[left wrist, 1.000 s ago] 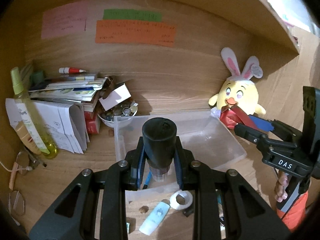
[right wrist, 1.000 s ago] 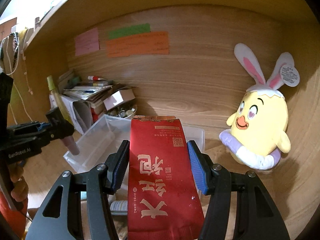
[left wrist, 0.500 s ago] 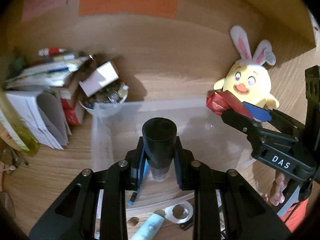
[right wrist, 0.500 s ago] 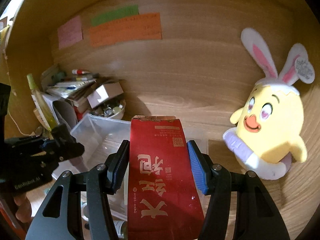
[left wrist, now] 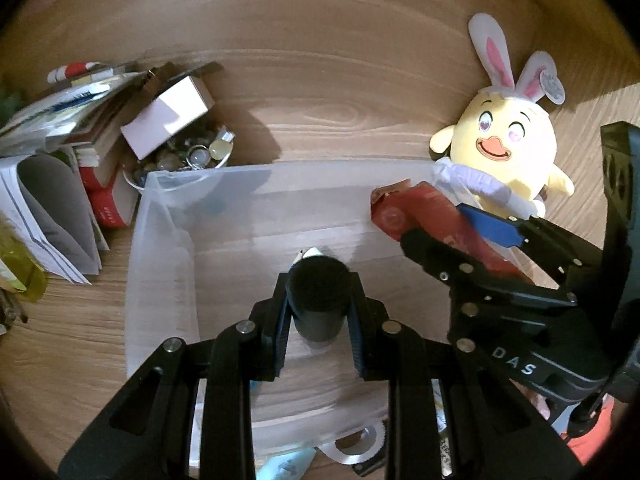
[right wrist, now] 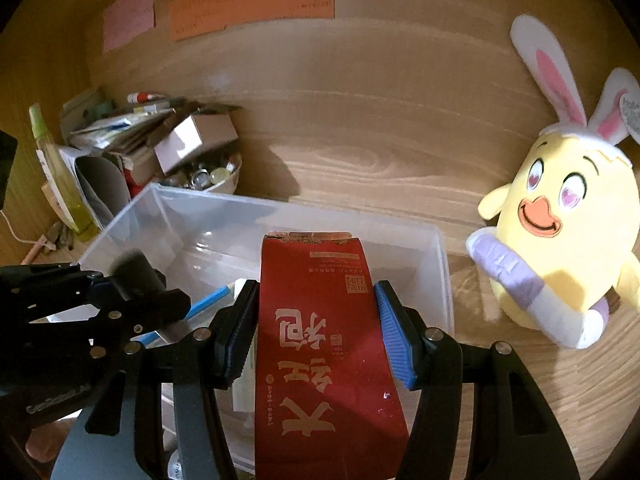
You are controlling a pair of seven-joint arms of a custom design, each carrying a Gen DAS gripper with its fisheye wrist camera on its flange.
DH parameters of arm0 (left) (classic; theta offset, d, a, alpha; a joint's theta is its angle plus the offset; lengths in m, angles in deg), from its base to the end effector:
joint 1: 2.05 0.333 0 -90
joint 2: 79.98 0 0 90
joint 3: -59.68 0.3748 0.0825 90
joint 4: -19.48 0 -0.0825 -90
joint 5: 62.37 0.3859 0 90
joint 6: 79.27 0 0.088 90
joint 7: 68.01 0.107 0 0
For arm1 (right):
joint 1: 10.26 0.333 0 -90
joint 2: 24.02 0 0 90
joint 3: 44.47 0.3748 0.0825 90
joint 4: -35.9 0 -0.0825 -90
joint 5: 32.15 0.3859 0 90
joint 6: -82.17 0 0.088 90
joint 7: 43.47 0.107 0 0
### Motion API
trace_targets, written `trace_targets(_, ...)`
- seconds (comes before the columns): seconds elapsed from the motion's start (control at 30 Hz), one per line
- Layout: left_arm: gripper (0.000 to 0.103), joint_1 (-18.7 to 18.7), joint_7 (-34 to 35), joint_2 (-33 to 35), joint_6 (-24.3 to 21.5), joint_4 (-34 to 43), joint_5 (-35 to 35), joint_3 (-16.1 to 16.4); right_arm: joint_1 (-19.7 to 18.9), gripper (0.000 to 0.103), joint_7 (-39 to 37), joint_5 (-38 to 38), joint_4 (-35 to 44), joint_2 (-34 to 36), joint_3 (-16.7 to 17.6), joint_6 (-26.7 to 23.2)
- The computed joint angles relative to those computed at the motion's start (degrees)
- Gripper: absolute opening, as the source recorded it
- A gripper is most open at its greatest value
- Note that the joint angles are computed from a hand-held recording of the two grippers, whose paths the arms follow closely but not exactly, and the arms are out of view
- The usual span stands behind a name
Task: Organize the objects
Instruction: 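Carry the purple tube with the left tool while the right tool carries the red packet over the box, then open the left tool releasing the purple tube while the right tool releases the red packet into the box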
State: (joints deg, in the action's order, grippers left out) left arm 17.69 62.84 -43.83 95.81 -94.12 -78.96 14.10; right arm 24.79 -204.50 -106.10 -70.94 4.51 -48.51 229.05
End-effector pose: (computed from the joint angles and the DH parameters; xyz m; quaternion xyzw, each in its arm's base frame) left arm 0.6510 -0.2080 0.3319 -0.4186 0.8323 -0.3572 0.0665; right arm 0.5734 0.3677 0.3114 -0.5526 0.7324 -0.3228 0.2324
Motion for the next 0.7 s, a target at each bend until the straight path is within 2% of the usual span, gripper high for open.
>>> trace_targets(0.23,0.026,-1.0,-0.2,-0.1,-0.8,0.6,-0.2,1.4,-0.5,0.054,-3.2,2.9,0.8,1.2,0.1,1.5)
trace_targets(0.33,0.041,-1.1,-0.4,-0.2,-0.5,0.7,-0.8,1.7,-0.3,0.054,-4.5,4.5,1.0,1.6,-0.2,1.8)
trace_targets(0.37,0.046,-0.5,-0.1,-0.1,0.0,0.6,-1.0,1.1,-0.2,0.054,-4.9,5.1,1.1,1.7,-0.4,1.8)
trace_targets(0.47,0.049,1.3,0.6,0.2,1.0,-0.1,-1.0,-0.8,0.3,0.054,-6.3,6.5,1.5,2.1,-0.8,1.4)
trace_targets(0.57,0.061,2.8,0.4,0.4,3.0,-0.9,-0.2,-2.4,0.8,0.054,-6.5,6.8,1.5,2.2,-1.4,1.5)
trace_targets(0.7,0.062,5.1,-1.1,1.0,3.5,-1.4,2.1,-4.6,1.3,0.055,-6.8,7.3,1.3,1.9,-1.7,1.2)
